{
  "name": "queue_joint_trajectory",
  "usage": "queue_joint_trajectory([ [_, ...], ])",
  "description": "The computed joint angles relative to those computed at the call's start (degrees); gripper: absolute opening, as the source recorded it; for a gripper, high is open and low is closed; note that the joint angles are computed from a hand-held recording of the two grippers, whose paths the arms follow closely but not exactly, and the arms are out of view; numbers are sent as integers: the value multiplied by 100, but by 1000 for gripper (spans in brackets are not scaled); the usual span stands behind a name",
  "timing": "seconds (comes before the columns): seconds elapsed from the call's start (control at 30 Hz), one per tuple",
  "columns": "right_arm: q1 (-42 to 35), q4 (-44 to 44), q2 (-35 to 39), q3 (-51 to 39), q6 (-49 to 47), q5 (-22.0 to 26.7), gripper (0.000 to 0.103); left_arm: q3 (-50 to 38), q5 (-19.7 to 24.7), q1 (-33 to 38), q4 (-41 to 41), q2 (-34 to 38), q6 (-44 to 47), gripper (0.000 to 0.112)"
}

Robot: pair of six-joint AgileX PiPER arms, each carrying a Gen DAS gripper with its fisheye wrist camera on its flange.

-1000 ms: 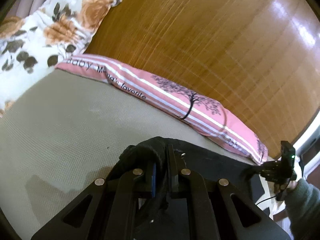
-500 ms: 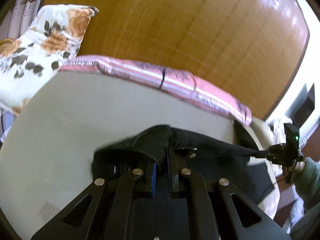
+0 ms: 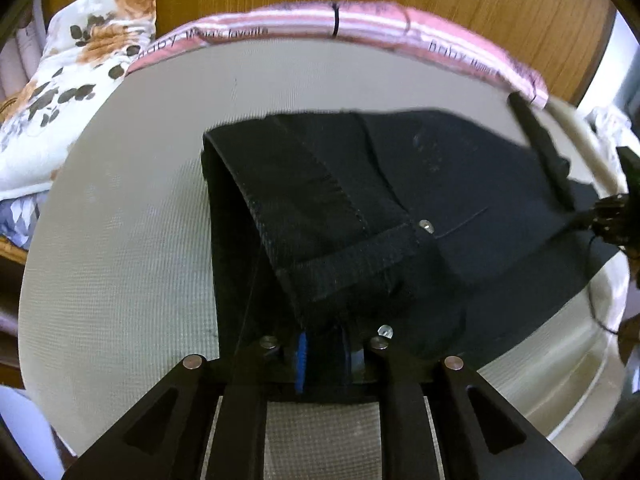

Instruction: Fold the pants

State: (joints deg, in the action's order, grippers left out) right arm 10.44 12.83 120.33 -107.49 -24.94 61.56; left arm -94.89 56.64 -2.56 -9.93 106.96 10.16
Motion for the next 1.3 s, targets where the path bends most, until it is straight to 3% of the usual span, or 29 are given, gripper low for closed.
queue_joint_trajectory([
  [0.13, 88, -67, 14, 118, 323, -213, 9, -23, 126, -73, 355, 25, -280, 24],
  [0.27, 71, -6, -213, 538, 540, -597, 14, -152, 478, 42, 332, 32, -769, 44],
  [0.43, 39, 218, -669, 1144, 720, -1031, 31, -379, 1151, 730, -767, 6, -1288, 46],
  [0.5, 8, 284, -910, 1473, 716, -1263, 40, -118, 1149, 983, -1302, -164, -1426, 46],
  [0.67, -244, 956, -1294, 1990, 706, -1477, 40, 526, 707, 1035, -2098, -418, -1590, 46],
  [1.0, -971, 2650, -1204, 2564, 920, -1782, 41, 1041, -398, 975, -2565, -274, -2041, 46],
  [1.13, -898, 2374, -1003, 2291, 1457, -2028, 41, 918, -561, 829, -2363, -150, -2245, 45],
  [1.3, -853, 1910, -484, 1399, 1995, -1996, 41, 747, -543, 797, -2304, -8, -2179, 33],
])
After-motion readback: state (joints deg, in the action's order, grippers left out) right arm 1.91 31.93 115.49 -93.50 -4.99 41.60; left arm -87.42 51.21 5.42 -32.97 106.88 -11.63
